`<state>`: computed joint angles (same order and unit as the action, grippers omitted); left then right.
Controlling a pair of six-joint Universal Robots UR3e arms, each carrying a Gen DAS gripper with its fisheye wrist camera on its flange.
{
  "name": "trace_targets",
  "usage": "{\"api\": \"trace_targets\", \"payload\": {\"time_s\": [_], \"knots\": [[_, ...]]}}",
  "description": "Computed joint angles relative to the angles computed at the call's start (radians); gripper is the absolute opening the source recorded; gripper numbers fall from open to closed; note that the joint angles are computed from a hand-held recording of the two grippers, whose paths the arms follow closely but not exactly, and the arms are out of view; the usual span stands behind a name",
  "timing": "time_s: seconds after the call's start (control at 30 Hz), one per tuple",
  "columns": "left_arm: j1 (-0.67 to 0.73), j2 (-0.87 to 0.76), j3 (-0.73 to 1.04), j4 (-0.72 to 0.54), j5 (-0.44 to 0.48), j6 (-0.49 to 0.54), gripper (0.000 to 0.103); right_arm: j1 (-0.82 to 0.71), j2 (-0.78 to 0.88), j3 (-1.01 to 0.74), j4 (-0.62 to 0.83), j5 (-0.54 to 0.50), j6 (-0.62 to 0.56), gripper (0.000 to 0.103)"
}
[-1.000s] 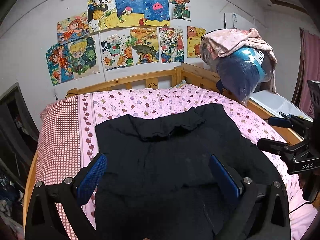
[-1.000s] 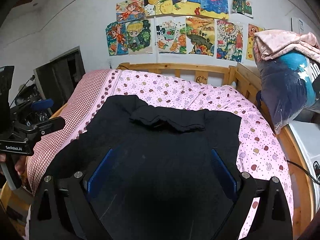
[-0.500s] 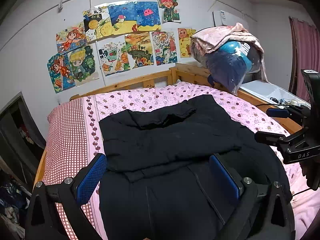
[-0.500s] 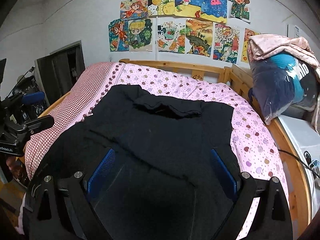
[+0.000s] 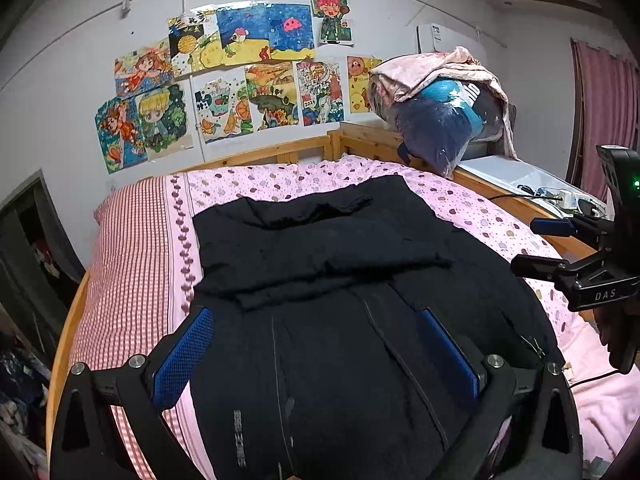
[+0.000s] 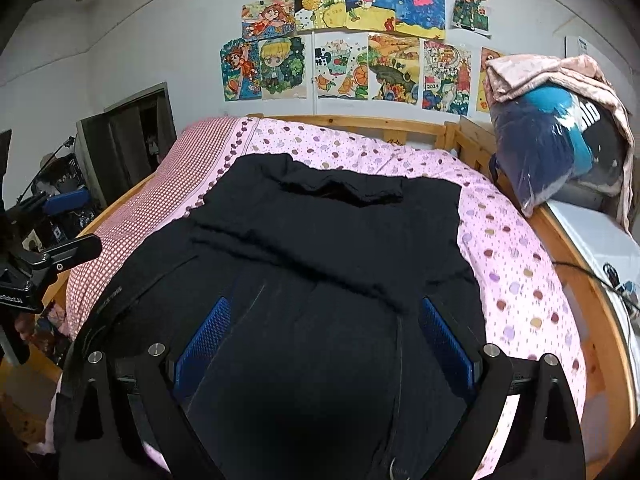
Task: Fold large clothes
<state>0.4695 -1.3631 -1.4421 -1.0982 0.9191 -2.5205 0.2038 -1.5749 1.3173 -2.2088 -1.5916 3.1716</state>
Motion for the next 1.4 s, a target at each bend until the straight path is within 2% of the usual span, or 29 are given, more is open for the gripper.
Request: {"api": "trace_targets", "payload": {"time_s": [0.13, 0.33, 0.47, 0.63, 0.73, 0.9, 1.03, 1.1, 1.2, 1.3, 1.4], "knots": [[0.081, 0.098, -0.099, -0.031, -0.074, 0.072, 0.103, 0.013, -0.059, 0.08, -0.022, -0.009, 0.015, 0.092], [0.194, 0.213, -0.197, -0.148, -0.159, 0.195, 0.103, 0.054, -0.137, 0.193, -0.062, -0.038, 0.037, 0.092], [0.315, 0.328, -0.293, -0.266, -0.232, 0.339, 0.103, 0.084, -0.185, 0.282, -0.111, -0.07, 0.052, 0.092], [0.414, 0.43, -0.399, -0.347, -0.255, 0.461, 0.103, 0.106, -0.268, 0.451, -0.193, -0.105, 0.096, 0.092], [0.468, 0.478, -0.425, -0.43, -0.269, 0.551, 0.103, 0.121, -0.296, 0.514, -0.217, -0.136, 0.119, 0.092], [0.593, 0.607, -0.482, -0.662, -0.317, 0.774, 0.103, 0.156, -0.337, 0.61, -0.256, -0.194, 0.125, 0.092], [0.618, 0.663, -0.533, -0.729, -0.304, 0.817, 0.103, 0.278, -0.313, 0.664, -0.303, -0.359, 0.137, 0.092], [0.644, 0.69, -0.542, -0.811, -0.296, 0.871, 0.103, 0.318, -0.309, 0.694, -0.322, -0.409, 0.147, 0.092], [0.73, 0.758, -0.539, -1.009, -0.29, 1.044, 0.103, 0.343, -0.32, 0.722, -0.32, -0.43, 0.163, 0.092], [0.779, 0.821, -0.566, -1.09, -0.256, 1.146, 0.103, 0.349, -0.333, 0.734, -0.294, -0.433, 0.174, 0.092], [0.804, 0.87, -0.596, -1.119, -0.235, 1.2, 0.103, 0.338, -0.349, 0.741, -0.279, -0.43, 0.178, 0.092]]}}
